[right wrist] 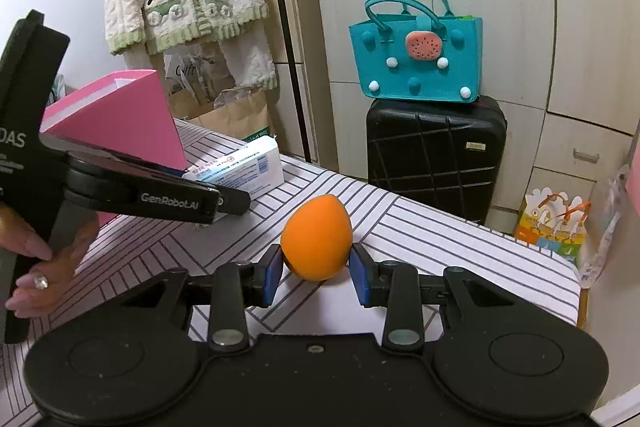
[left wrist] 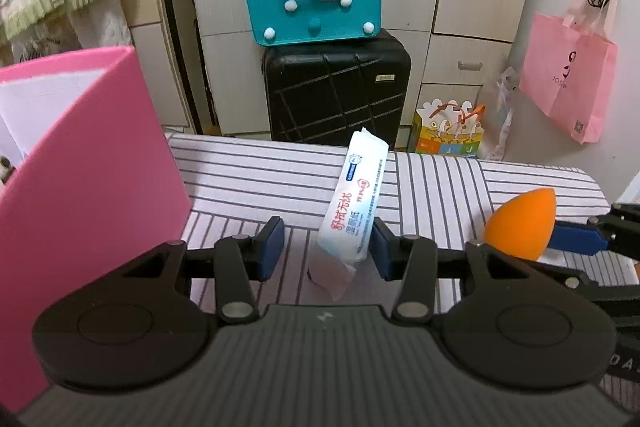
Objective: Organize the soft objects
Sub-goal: 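Close the right tool on the orange sponge while the left tool closes on the white packet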
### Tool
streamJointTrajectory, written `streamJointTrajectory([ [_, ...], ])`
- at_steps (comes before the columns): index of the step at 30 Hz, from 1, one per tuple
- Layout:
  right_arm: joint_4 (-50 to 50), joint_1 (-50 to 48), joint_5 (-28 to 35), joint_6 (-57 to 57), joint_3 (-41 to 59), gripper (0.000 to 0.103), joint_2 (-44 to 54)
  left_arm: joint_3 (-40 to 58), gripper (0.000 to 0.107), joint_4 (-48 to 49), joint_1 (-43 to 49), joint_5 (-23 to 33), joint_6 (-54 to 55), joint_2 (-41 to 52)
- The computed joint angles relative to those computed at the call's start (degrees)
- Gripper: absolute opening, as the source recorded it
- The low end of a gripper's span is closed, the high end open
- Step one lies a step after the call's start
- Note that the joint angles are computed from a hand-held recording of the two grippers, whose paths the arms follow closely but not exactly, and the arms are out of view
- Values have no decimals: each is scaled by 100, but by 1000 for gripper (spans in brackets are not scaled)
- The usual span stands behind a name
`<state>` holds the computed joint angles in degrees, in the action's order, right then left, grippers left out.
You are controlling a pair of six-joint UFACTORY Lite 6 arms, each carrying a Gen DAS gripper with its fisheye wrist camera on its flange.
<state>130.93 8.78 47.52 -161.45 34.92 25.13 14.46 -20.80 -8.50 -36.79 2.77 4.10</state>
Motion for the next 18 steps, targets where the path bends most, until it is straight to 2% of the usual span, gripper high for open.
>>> streamJointTrajectory([
  [1, 13, 14, -8, 23, -3, 41, 6, 19, 36, 118, 47, -19, -101, 39],
  [3, 44, 34, -25, 35, -26, 41, 7, 4, 25, 252, 61, -46, -159, 34],
  [5, 72, 55, -30, 59, -39, 41, 8, 13, 21, 401, 61, -97, -282, 81],
  [8, 89, 52, -30, 100, -111, 41, -33, -72, 20, 529, 56, -277, -451, 93],
  [12, 191, 108, -103, 88, -307, 41, -224, -318, 20, 857, 91, -235, -739, -238],
  [18, 374, 174, -336, 192, -717, 41, -670, -848, 20, 626, -207, 135, -633, -1250],
])
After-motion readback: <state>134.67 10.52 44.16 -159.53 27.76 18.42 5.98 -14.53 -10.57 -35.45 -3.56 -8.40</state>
